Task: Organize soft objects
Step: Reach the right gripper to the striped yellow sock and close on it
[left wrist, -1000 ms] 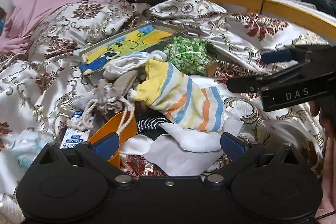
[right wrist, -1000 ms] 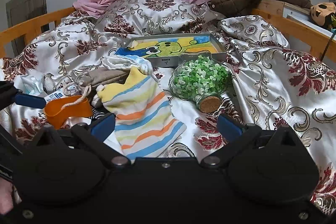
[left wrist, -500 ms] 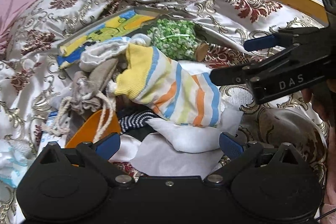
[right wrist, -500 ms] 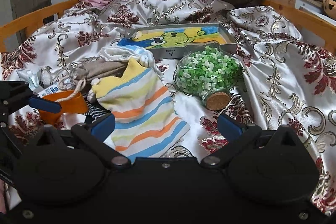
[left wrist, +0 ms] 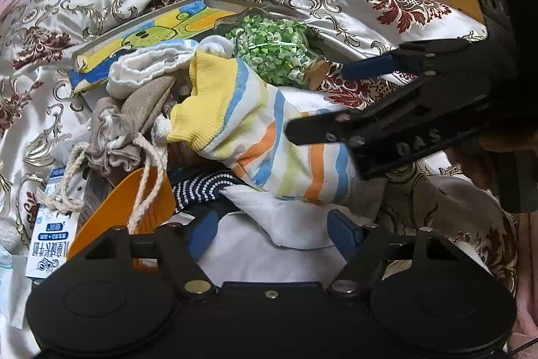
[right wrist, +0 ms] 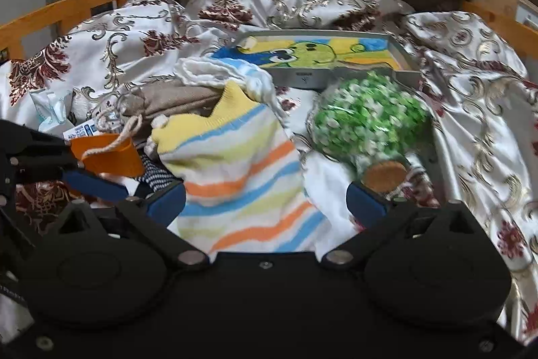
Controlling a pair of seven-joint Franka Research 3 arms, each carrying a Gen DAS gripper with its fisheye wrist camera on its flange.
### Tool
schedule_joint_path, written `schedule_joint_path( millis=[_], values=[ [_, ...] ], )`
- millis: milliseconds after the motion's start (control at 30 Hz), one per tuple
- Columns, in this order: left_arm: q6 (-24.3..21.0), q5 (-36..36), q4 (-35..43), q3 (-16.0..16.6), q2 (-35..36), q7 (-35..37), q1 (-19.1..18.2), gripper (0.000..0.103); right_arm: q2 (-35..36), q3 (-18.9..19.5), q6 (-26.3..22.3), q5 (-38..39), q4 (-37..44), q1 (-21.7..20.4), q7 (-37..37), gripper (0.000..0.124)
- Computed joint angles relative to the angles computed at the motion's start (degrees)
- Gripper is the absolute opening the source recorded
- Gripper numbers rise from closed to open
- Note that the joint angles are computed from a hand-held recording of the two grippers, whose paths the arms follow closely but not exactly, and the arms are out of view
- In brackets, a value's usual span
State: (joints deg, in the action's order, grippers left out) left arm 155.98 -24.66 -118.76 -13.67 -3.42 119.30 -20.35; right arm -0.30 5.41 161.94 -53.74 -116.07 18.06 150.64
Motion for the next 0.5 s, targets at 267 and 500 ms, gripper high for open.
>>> schedule_joint_path(
  millis=[267,500],
  values=[
    [0.52,-2.34,1.47,-0.61,1.98,2.29,0.31,0.057,6.07,-2.27,3.14,6.83,5.08,1.35,-7.65,0.085],
    [-0.93,-4.85,2.38,-1.17,3.03,2.83,1.22,0.030,10.44,-4.34,3.48,17.59,8.50,4.16,-17.66,0.068]
  ],
)
